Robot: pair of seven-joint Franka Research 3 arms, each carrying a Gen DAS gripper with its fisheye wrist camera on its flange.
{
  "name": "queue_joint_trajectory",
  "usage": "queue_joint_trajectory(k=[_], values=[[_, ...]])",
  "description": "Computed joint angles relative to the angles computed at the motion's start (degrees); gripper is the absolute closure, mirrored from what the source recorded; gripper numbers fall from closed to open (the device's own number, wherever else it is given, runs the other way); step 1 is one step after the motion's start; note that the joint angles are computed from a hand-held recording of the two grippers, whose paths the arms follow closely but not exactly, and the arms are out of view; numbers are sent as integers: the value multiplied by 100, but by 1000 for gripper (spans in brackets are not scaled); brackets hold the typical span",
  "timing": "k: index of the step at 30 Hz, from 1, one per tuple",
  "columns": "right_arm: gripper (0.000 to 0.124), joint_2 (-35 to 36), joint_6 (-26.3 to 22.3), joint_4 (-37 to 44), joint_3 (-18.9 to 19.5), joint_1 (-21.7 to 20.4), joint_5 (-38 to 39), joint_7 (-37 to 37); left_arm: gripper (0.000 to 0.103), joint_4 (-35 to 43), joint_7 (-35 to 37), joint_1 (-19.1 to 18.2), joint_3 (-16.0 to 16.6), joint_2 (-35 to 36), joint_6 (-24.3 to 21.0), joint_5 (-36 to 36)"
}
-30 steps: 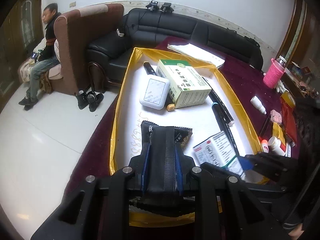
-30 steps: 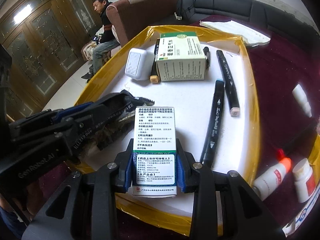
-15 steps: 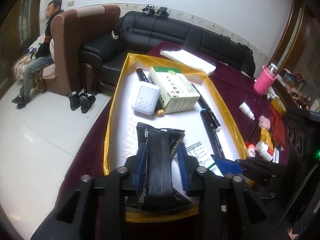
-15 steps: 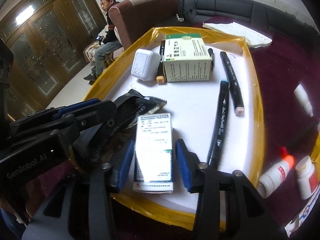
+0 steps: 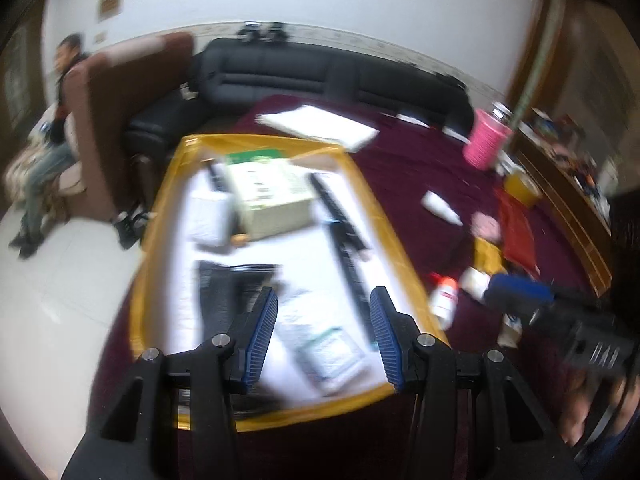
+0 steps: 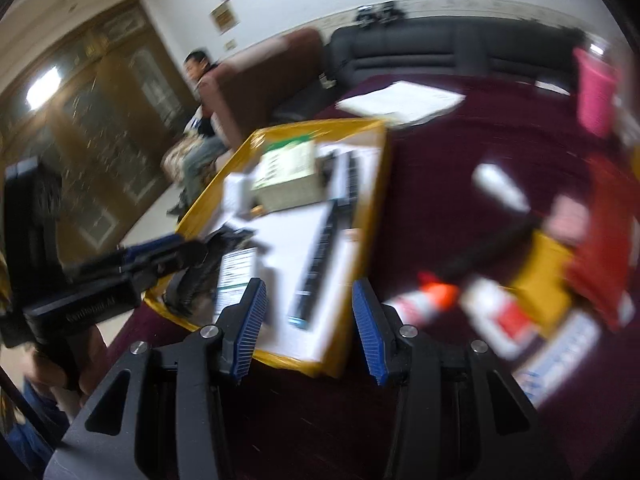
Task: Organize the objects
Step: 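Move both grippers back over the remaining items on the table, then grasp the white ointment tube with the right gripper while the left gripper grasps the orange-capped bottle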
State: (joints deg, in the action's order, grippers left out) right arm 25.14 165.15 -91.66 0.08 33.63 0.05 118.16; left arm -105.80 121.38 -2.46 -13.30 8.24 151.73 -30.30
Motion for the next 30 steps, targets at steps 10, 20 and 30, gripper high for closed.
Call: queue_joint_trajectory(k=[10,20,30], values=[[77,-1495,1457,-2589,-1104,136,-985,2351,60,345,-92,-693,-216,346,-370,1272],[77,-1467,1558,-2778,359,-1218,892,902,61,1200,-1268,-1152,-132,1150,-915,3189],[77,-1284,575,-2440,-433,-563,49,1768,80,244,-1669,-1057,-340,645,-336,3098]])
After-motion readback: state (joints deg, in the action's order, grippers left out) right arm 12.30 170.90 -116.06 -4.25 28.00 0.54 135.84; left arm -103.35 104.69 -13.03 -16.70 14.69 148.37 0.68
